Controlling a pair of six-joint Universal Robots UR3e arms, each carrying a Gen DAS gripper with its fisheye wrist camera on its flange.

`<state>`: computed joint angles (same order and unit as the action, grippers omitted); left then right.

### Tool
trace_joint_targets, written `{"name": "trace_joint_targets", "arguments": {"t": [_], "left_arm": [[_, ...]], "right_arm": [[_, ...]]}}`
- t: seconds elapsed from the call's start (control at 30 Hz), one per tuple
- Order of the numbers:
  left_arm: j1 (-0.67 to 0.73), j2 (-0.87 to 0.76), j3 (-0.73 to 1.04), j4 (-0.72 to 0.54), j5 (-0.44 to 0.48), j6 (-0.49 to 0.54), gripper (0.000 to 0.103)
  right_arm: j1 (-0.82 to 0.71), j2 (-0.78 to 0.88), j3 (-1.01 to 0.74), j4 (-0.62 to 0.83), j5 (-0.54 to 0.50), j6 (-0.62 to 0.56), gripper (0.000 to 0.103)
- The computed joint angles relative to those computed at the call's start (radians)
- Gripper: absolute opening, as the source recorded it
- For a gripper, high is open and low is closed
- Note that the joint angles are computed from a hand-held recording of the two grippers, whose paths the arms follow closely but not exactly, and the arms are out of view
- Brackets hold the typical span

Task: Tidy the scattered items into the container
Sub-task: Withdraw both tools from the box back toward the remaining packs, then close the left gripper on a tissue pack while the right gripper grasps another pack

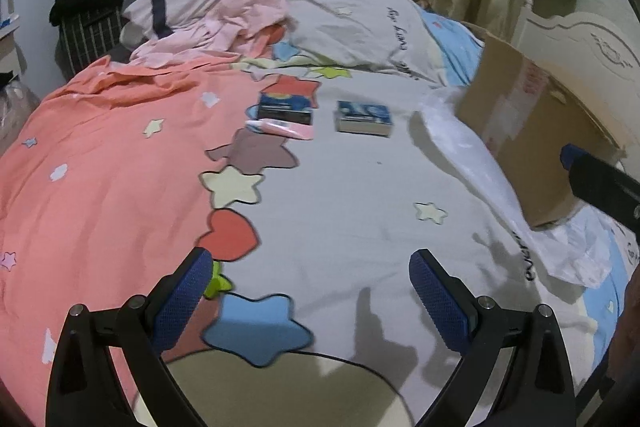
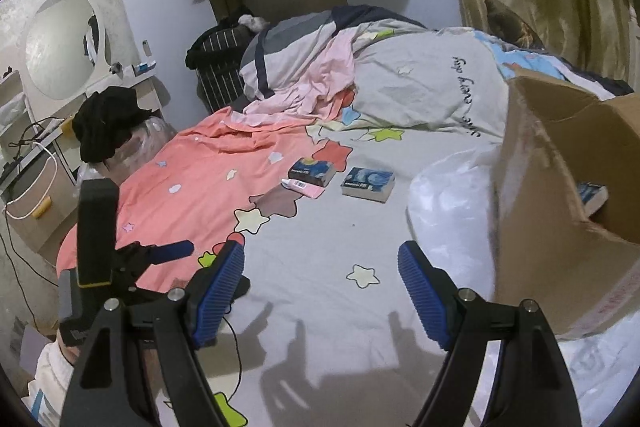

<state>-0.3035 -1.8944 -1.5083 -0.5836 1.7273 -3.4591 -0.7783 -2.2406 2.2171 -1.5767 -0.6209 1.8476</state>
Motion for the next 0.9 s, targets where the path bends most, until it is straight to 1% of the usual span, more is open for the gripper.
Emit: {"name": "trace_joint_targets", "arguments": {"t": [0.1,0.17,0.2,0.23,0.33,0.4,0.43,0.5,0.57,0.6,0.73,0.8,0.9], "left_arm": [[0.035,0.010,-0.014,-0.019,-0.020,0.022,0.101],[0.051,0.006,-0.007,-0.032,-0.011,0.037,0.101],[0.059,0.002,0.002,-0.041,-0.009,0.042,0.101],[0.069,-0.003,0.012,-0.047,-0.010,0.044,0.101],[0.103,-0.036,0.079,-0.088,-0.021,0.054,0.101],[0.115,-0.061,0.131,-0.118,-0.025,0.064,0.101],[0.123,-0.074,0.157,-0.130,-0.031,0.068,0.101],[0.135,-0.104,0.217,-0.168,-0.037,0.082,0.101],[0.140,-0.152,0.308,-0.217,-0.030,0.098,0.101],[0.142,-0.183,0.366,-0.248,-0.027,0.106,0.101],[0.149,-0.293,0.570,-0.356,-0.060,0.128,0.101],[0.150,-0.369,0.712,-0.429,-0.063,0.134,0.101],[0.165,-0.449,0.862,-0.488,-0.078,0.127,0.101]], "right_arm": [[0.084,0.071,0.036,-0.217,-0.023,0.134,0.077],[0.149,0.147,0.049,-0.386,-0.047,0.237,0.077],[0.171,0.174,0.052,-0.442,-0.058,0.271,0.077],[0.213,0.227,0.051,-0.542,-0.080,0.333,0.077],[0.333,0.378,0.012,-0.765,-0.159,0.480,0.077],[0.396,0.465,-0.029,-0.852,-0.207,0.538,0.077],[0.424,0.506,-0.054,-0.881,-0.232,0.562,0.077],[0.486,0.595,-0.134,-0.883,-0.298,0.592,0.077],[0.512,0.666,-0.186,-0.903,-0.307,0.628,0.077],[0.524,0.697,-0.222,-0.885,-0.316,0.633,0.077],[0.569,0.817,-0.349,-0.860,-0.355,0.685,0.077],[0.580,0.872,-0.415,-0.831,-0.357,0.713,0.077],[0.594,0.938,-0.493,-0.819,-0.372,0.760,0.077]]}}
